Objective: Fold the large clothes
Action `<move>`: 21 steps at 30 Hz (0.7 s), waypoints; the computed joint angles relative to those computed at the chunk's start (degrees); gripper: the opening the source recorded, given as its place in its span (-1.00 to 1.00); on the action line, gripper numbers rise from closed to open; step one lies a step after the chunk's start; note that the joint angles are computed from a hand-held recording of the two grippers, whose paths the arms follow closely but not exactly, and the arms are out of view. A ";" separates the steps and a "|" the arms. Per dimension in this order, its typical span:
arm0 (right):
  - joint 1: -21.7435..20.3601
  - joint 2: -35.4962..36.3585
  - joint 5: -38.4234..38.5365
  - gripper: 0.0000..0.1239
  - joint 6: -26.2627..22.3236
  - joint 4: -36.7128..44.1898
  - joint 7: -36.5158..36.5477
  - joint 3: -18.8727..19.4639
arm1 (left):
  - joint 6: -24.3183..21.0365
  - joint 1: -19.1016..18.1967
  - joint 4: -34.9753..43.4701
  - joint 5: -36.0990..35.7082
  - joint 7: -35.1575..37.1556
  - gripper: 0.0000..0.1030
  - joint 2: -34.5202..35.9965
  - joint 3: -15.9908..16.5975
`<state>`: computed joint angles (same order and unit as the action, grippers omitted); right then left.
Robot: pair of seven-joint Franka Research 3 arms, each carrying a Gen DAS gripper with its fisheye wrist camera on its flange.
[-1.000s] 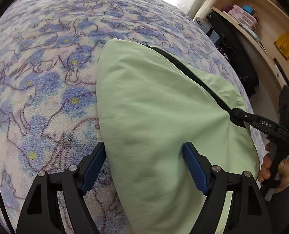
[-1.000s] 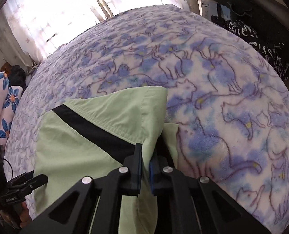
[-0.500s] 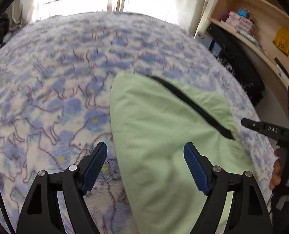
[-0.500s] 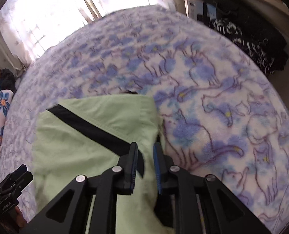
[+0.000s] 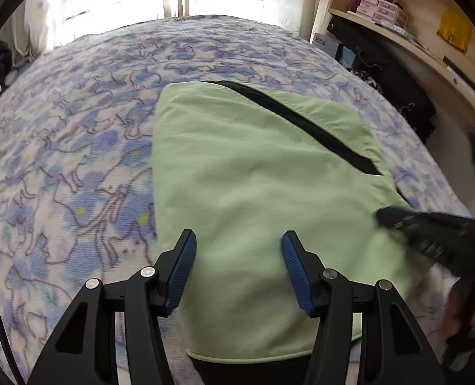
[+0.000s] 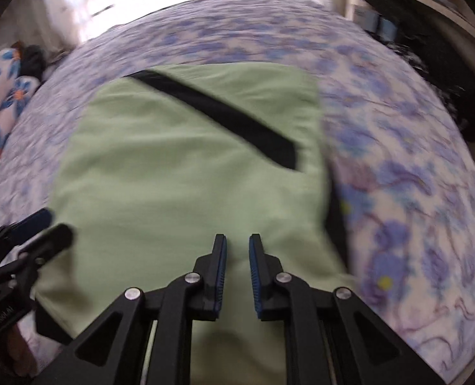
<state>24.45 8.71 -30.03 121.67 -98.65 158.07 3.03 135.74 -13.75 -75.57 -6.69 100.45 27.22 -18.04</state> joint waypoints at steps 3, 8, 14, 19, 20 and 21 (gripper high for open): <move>-0.55 -4.69 -1.71 -1.00 -0.66 -5.16 5.12 -0.21 | 0.62 0.95 -0.59 -1.52 1.65 0.06 -0.07 -0.66; -3.01 -7.42 -0.49 -1.00 2.50 -8.81 6.49 1.58 | 0.14 0.69 -0.35 -1.41 0.75 0.06 -0.15 -0.20; -2.62 -5.82 -0.35 -0.95 -1.18 -5.59 6.26 2.60 | -3.00 0.16 1.78 -0.74 -1.16 0.06 0.29 0.23; -2.18 -5.47 0.95 -0.95 -3.83 -2.71 5.80 2.48 | -6.66 0.26 3.85 -0.84 -2.79 0.07 0.02 0.55; -2.01 -5.28 0.83 -0.95 -4.53 -1.87 5.80 2.53 | -6.86 0.32 3.78 -0.88 -2.98 0.08 -0.38 0.62; -1.74 -4.99 0.35 -0.94 -5.45 -0.48 5.86 2.61 | -7.14 0.29 3.79 -0.69 -3.30 0.13 -0.81 0.80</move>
<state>22.72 3.73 -29.68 116.22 -99.13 163.93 5.64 128.60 -13.46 -71.78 -7.39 97.15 26.41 -17.25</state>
